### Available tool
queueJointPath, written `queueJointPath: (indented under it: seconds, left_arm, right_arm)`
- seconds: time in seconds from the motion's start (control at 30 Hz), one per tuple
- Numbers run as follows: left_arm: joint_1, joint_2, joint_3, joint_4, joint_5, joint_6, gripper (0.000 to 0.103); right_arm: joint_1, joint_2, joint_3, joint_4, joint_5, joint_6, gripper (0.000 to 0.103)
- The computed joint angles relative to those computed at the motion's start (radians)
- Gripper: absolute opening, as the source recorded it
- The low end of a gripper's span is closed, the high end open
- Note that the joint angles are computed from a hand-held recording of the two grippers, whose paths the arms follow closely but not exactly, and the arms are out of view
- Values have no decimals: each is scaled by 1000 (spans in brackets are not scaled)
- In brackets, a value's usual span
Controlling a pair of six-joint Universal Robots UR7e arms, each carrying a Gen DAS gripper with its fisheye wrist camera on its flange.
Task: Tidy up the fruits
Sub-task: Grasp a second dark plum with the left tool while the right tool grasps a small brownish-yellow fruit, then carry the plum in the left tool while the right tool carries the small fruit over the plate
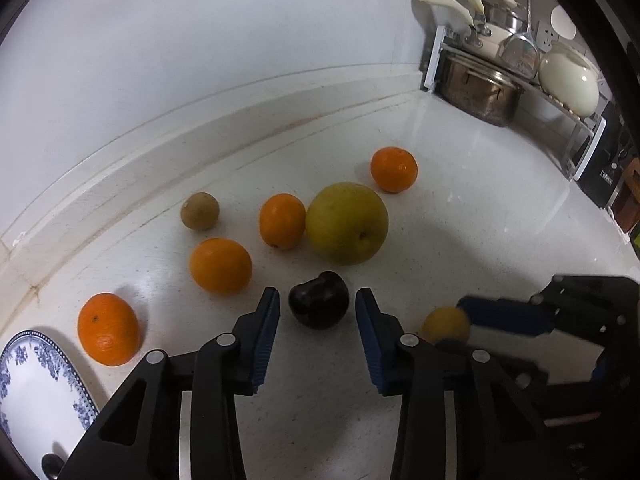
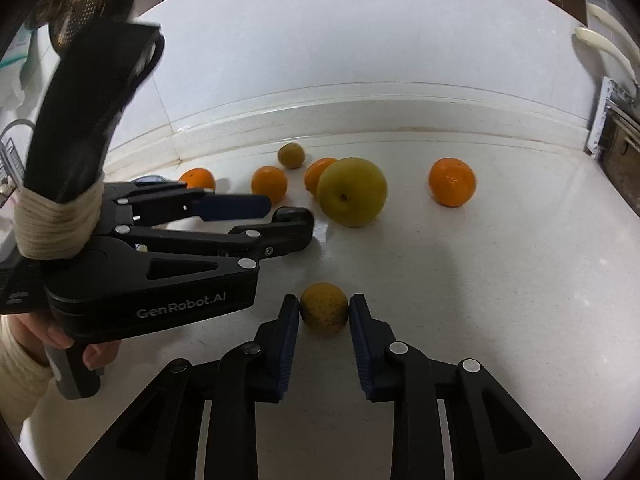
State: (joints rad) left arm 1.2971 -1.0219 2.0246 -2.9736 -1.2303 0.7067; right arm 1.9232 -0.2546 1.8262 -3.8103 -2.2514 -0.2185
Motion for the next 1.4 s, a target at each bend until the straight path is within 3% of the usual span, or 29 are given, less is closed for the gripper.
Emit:
queueJointPath:
  seconds: [0.13, 0.33, 1.1, 1.4]
  left_arm:
    - [-4, 12, -5, -8, 10, -10, 31]
    - [-13, 0, 18, -34, 18, -38, 30]
    - [-62, -234, 243, -333, 61, -105, 30]
    - [-61, -325, 297, -383, 80, -140, 30]
  right_arm:
    - [-4, -7, 3, -30, -16, -3, 27]
    - [-7, -11, -3, -47, -22, -10, 27]
    - [94, -64, 52, -108, 63, -91, 27]
    - [124, -62, 29, -99, 126, -134, 27]
